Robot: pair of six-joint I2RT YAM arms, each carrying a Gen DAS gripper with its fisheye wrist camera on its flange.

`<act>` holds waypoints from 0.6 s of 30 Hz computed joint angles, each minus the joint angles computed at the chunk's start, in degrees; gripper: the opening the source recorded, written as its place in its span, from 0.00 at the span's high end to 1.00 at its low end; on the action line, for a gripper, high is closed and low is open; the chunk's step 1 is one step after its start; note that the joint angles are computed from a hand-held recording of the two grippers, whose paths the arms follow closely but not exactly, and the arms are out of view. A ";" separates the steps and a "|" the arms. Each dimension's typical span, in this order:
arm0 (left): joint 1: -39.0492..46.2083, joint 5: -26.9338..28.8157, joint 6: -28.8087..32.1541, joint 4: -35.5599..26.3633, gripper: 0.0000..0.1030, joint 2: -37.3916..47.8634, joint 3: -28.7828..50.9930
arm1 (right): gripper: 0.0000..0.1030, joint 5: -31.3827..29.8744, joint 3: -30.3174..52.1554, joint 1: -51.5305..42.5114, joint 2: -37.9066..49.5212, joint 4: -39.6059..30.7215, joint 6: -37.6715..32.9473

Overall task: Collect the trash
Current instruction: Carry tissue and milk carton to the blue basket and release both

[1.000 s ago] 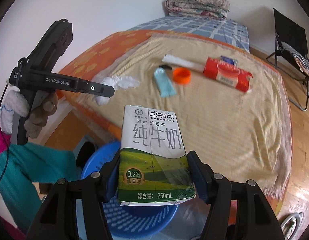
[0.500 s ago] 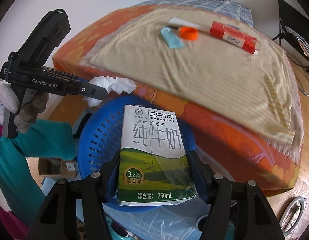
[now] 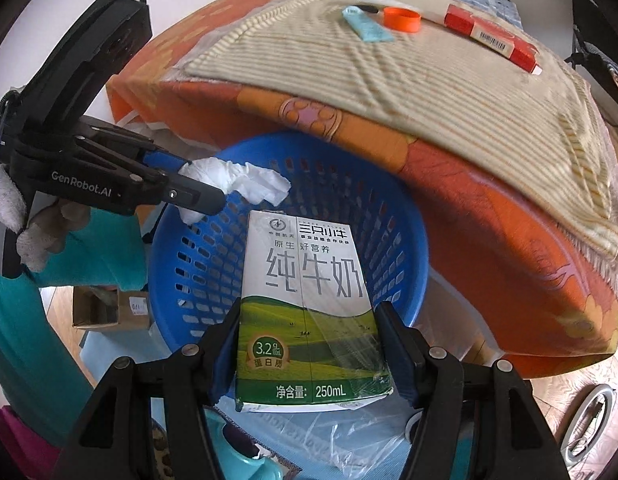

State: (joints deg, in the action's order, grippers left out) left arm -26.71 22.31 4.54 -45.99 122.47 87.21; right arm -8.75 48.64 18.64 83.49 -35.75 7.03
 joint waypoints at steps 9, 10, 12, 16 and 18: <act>-0.30 -0.65 -0.04 0.04 0.55 0.00 -1.25 | 0.27 -0.41 -0.81 -0.98 0.17 0.46 1.28; -0.07 -0.54 0.04 -0.13 0.55 -0.06 -1.10 | 0.27 -0.34 -0.89 -1.08 0.09 0.52 1.36; -0.42 -0.48 -0.63 0.08 0.55 0.26 -0.50 | 0.27 -0.43 -1.00 -1.44 -0.13 0.50 1.40; -0.45 -0.39 -0.98 -0.29 0.55 0.46 0.82 | 0.26 -0.21 -0.82 -1.62 -0.16 0.45 1.40; -0.29 -0.21 -0.85 -0.67 0.55 0.50 1.58 | 0.26 -0.06 -0.72 -1.71 -0.25 0.43 1.46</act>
